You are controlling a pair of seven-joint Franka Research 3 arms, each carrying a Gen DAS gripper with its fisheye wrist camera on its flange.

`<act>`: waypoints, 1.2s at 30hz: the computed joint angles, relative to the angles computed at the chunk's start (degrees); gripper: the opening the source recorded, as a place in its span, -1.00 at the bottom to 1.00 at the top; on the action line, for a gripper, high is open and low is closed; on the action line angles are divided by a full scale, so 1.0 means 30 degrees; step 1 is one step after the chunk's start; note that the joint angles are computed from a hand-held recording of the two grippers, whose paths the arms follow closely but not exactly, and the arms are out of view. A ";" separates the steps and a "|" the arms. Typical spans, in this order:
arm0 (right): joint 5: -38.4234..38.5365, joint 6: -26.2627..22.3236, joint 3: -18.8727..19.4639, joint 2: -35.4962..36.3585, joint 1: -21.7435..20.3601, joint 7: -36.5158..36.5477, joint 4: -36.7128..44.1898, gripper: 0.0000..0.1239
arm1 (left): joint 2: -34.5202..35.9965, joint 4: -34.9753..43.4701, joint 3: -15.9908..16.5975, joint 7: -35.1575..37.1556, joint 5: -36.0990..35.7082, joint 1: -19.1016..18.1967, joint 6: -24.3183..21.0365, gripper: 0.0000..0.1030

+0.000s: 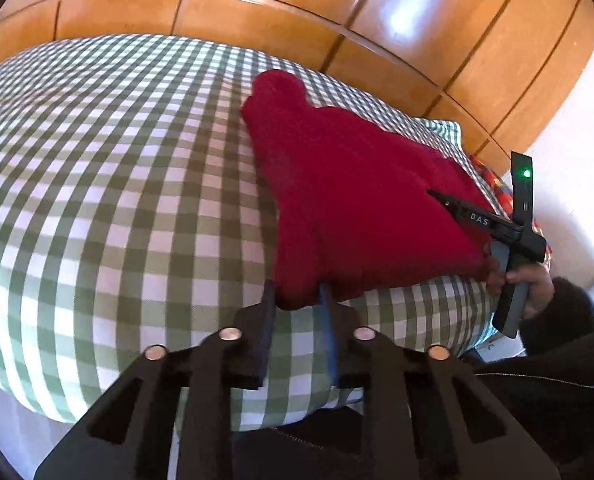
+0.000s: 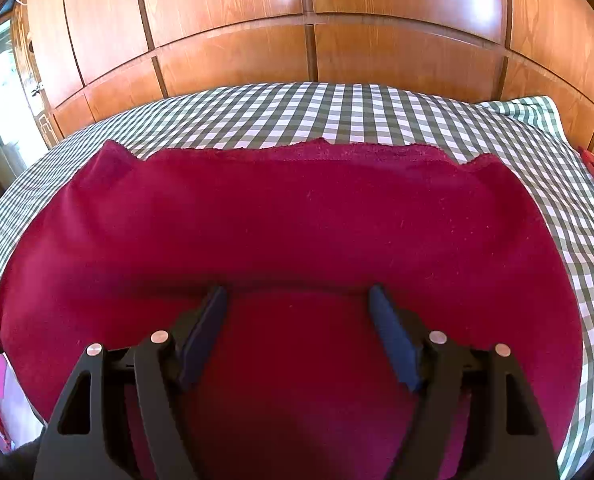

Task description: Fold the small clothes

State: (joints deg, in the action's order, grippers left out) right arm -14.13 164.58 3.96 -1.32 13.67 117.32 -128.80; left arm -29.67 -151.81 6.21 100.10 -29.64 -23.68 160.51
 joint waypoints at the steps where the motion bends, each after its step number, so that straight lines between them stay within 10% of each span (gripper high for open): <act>1: 0.0018 0.0019 -0.0002 0.0015 0.0002 -0.0027 -0.0008 0.18 | -0.0050 -0.0031 -0.0384 -0.0235 0.0442 0.0365 0.0094 -0.82; 8: -0.0209 0.0201 -0.0012 0.0046 0.0037 0.0009 -0.0061 0.19 | 0.0533 -0.0384 -0.1335 -0.0905 0.3126 0.1702 -0.0246 -0.84; 15: -0.0169 0.0394 -0.0031 0.0062 0.0006 -0.0084 -0.0131 0.19 | -0.0606 -0.0153 0.0104 -0.0615 0.1509 0.0411 0.0297 -0.81; 24: 0.0125 0.0419 -0.0049 0.0008 -0.0013 -0.0411 -0.0169 0.19 | 0.1677 0.2093 -0.1625 -0.4069 0.3057 0.1449 0.2005 -0.80; 26: 0.0243 0.0471 -0.0045 -0.0006 -0.0019 -0.0580 -0.0207 0.19 | 0.2030 0.2504 -0.2498 -0.5189 0.4683 0.2436 0.1514 -0.80; 31: 0.0408 0.1033 -0.0017 -0.0054 -0.0100 -0.0839 -0.0495 0.20 | 0.0154 0.1234 -0.0752 -0.3180 0.4235 0.1535 -0.0652 -0.80; 36: 0.0042 0.1094 -0.0013 0.0019 -0.0118 -0.0515 -0.0455 0.21 | -0.1758 -0.0311 -0.2048 -0.5218 0.6434 0.4104 -0.2848 -0.80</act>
State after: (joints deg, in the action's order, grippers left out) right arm -14.00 167.87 3.92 -1.26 13.32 115.78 -130.17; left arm -34.94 -152.74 0.07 84.44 -10.33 -11.37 151.97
